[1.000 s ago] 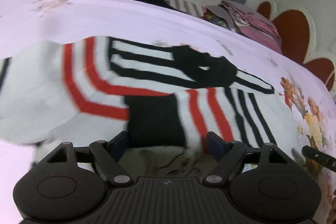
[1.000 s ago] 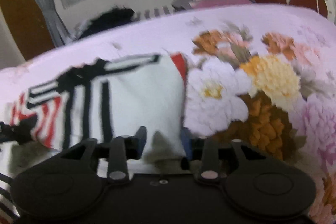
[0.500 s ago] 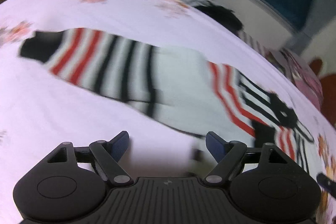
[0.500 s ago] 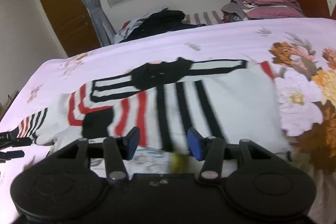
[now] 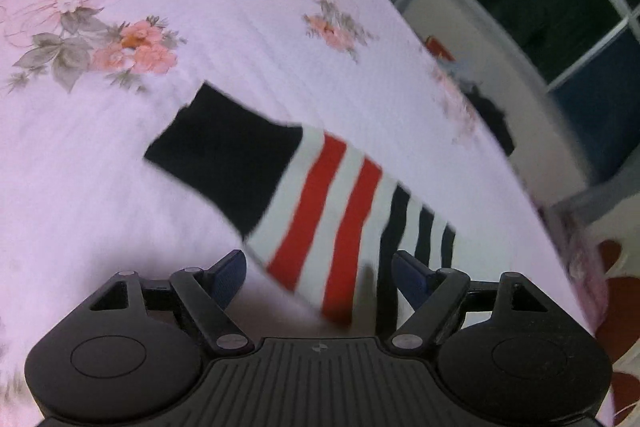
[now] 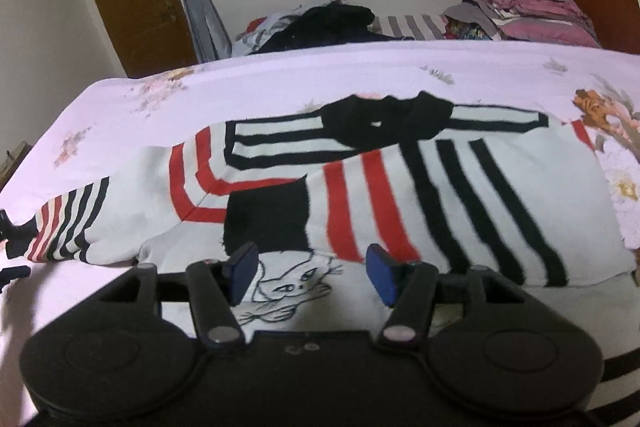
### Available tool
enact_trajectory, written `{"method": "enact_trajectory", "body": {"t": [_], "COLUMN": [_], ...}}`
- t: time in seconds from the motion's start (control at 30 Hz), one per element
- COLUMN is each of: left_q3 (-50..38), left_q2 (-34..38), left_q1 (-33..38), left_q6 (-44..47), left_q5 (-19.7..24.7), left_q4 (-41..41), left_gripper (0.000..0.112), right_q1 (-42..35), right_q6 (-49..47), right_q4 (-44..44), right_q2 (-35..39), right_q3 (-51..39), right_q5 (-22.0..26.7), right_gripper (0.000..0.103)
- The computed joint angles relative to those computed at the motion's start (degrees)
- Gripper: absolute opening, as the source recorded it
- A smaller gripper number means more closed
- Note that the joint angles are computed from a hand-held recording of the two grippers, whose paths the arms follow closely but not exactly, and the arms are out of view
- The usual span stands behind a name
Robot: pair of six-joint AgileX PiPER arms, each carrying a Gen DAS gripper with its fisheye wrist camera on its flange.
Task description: Fold small clothes
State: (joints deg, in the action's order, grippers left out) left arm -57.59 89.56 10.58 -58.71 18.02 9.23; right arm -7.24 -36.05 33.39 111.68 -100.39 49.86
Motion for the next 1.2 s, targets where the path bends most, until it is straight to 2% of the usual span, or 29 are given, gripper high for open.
{"method": "enact_trajectory", "body": {"t": [0.03,0.1,0.13,0.2,0.27,0.33,0.4,0.5,0.6,0.67,0.77,0.83,0.93,1.0,1.03,1.13,1.2], "left_q3": [0.08,-0.48,-0.29,-0.57,-0.97,-1.00,-2.03,-5.21,-9.54,-12.95,-20.75,-27.01,-37.99,-47.34,-52.65,-66.67,-71.29], "left_q2": [0.66,2.47,3.12,4.05,4.65,4.67,4.22,3.58,3.52,4.32,7.81,12.17,20.77,27.38,30.95,39.26,41.59], "left_q1": [0.61,1.19,1.65,2.67,3.45,3.40,2.16,-1.49,-7.30,-11.28,-17.84,-21.90,-28.30,-31.97,-33.86,-36.72,-38.10], "left_q6": [1.80,0.59,-0.25,1.44,3.93,4.83,2.31,-6.89,-7.05,-1.57,8.98,13.82,19.17,21.86,21.17,25.26,25.12], "left_q5": [-1.67,-3.31,-4.68,-5.70,-6.41,-8.08,-8.75,-8.02,-6.40,-6.05,-4.42,-3.11,-0.77,2.39,5.06,15.86,21.69], "left_q4": [-1.06,1.50,2.17,0.18,-1.77,-2.15,2.08,15.55,21.45,17.72,9.31,4.40,-0.52,-3.02,-1.20,-4.57,-3.91], "left_gripper": [0.078,0.048,0.044,0.018,0.006,0.006,0.006,0.006,0.006,0.006,0.006,0.006,0.006,0.006,0.006,0.006,0.006], "right_q1": [0.77,2.23,2.90,4.00,4.72,5.41,5.55,5.56,5.57,4.67,2.18,0.46,-2.89,-5.29,-6.60,-9.47,-11.03], "right_q6": [0.79,2.60,3.69,5.89,8.15,10.60,12.24,13.59,15.95,16.59,13.24,10.80,9.04,8.01,7.26,6.47,5.25], "right_q4": [-0.86,-2.68,-3.72,-5.52,-7.14,-9.52,-10.35,-11.51,-14.57,-13.92,-8.04,-5.72,-4.08,-3.51,-3.30,-2.64,-0.57], "right_q2": [-0.02,0.19,0.52,1.30,2.20,3.02,4.30,6.30,10.33,13.62,12.86,11.76,11.31,11.18,11.38,12.21,12.66], "right_q3": [0.38,0.63,0.45,-0.19,-1.36,-2.78,-5.20,-8.45,-13.54,-17.74,-16.84,-15.92,-16.68,-17.31,-18.02,-20.00,-20.82], "right_q5": [-0.96,-2.72,-3.39,-4.36,-4.66,-4.94,-4.26,-4.42,-2.08,1.77,1.77,1.32,3.13,4.58,5.78,8.71,10.54], "right_gripper": [0.059,0.059,0.059,0.059,0.058,0.057,0.057,0.056,0.056,0.055,0.055,0.055,0.055,0.055,0.055,0.055,0.055]}}
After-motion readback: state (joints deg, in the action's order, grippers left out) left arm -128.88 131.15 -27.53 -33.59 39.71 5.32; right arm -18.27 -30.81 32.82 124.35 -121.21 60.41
